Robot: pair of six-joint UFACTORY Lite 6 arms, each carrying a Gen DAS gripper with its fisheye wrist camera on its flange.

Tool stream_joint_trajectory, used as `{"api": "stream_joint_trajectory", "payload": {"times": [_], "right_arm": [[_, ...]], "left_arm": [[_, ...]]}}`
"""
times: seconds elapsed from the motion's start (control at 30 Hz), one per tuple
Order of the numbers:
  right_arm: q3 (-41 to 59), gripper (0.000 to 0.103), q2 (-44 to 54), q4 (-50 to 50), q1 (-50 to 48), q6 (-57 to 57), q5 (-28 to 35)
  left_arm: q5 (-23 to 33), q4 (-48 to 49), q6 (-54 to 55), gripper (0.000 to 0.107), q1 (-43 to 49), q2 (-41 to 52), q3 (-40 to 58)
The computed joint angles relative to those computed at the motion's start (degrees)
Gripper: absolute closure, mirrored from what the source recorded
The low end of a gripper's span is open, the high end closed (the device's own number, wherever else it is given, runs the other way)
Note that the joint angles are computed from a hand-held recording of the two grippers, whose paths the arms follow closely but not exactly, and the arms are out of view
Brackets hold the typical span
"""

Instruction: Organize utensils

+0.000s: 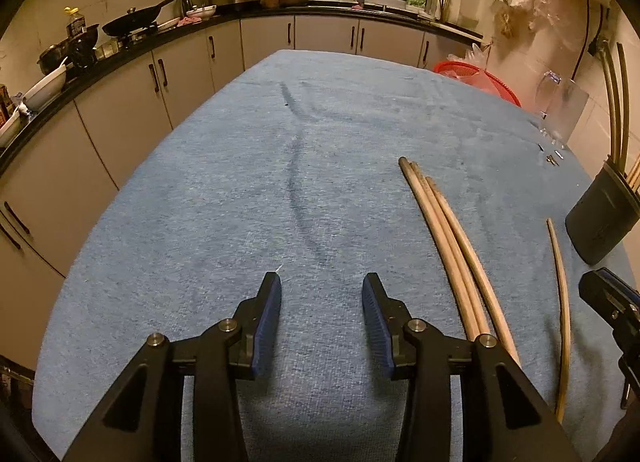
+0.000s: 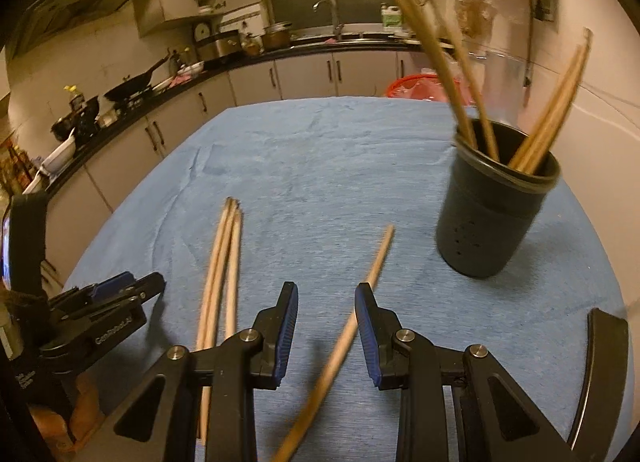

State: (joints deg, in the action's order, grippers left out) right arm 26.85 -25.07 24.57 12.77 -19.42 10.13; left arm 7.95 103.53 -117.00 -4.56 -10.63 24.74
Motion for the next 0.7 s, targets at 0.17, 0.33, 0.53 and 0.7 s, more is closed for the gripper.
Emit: {"api": "stream_joint_trajectory", "payload": {"times": [0.17, 0.33, 0.53, 0.7], "right_arm": [[4.1, 0.071, 3.7, -2.5, 1.7, 1.8, 2.4], [10.8, 0.071, 10.4, -3.4, 3.2, 3.4, 4.5], [19.0, 0.071, 19.4, -1.1, 4.3, 3.3, 8.3], [26.3, 0.071, 26.3, -2.9, 5.4, 5.0, 11.4]], "left_arm": [[3.0, -8.3, 8.4, 0.063, 3.6, -0.3, -0.4], [-0.8, 2.8, -0.5, 0.055, 9.2, -0.4, -0.7], [-0.1, -1.4, 4.2, 0.045, 7.3, 1.2, 0.5], [0.6, -2.2, 5.4, 0.042, 6.7, 2.5, 1.4]]}}
